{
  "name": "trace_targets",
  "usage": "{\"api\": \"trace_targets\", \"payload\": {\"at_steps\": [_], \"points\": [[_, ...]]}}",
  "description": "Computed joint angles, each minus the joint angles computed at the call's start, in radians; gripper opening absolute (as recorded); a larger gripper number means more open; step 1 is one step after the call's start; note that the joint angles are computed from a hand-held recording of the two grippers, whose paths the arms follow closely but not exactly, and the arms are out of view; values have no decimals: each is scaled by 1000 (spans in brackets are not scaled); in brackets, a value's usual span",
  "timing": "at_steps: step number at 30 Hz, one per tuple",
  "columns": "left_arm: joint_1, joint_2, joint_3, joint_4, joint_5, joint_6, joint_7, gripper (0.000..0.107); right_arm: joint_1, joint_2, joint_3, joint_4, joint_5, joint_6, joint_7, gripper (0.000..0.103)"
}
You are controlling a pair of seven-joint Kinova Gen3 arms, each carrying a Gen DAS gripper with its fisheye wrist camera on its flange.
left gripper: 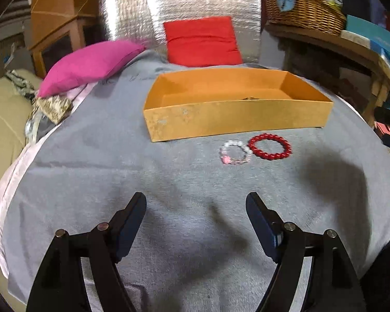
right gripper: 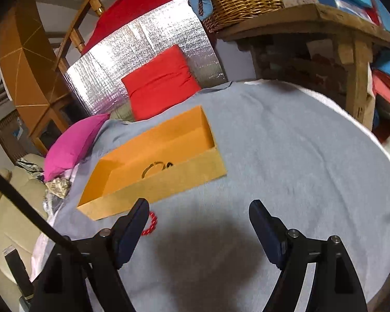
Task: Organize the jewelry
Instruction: 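Withdraw both grippers and move them toward the last two bracelets, then grasp the red bead bracelet with the right gripper while the left grasps the pink bead bracelet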
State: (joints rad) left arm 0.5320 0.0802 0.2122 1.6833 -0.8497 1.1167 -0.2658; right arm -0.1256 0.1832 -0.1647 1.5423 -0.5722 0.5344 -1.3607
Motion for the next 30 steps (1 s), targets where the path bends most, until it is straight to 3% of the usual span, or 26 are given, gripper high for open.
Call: {"api": "trace_targets", "payload": {"at_steps": [5, 10, 15, 22, 24, 26, 30], "points": [[-10, 17, -9, -8, 23, -7, -47, 79, 9, 37, -45, -38, -55, 78, 151, 82], [-53, 5, -38, -4, 79, -75, -61, 79, -54, 72, -44, -77, 9, 93, 145, 67], [-96, 21, -58, -23, 105, -127, -107, 79, -118, 148, -26, -190, 108, 154, 69, 54], [-126, 47, -82, -49, 160, -160, -196, 79, -205, 299, 15, -418, 283, 327, -74, 52], [-130, 58, -89, -60, 172, -165, -220, 79, -210, 331, 10, -466, 300, 363, -86, 43], [-134, 66, -94, -70, 188, -173, -250, 79, -222, 366, 11, -518, 319, 409, -107, 42], [-141, 74, -104, -77, 222, -200, -302, 79, -267, 397, 28, -567, 380, 442, -126, 29]]}}
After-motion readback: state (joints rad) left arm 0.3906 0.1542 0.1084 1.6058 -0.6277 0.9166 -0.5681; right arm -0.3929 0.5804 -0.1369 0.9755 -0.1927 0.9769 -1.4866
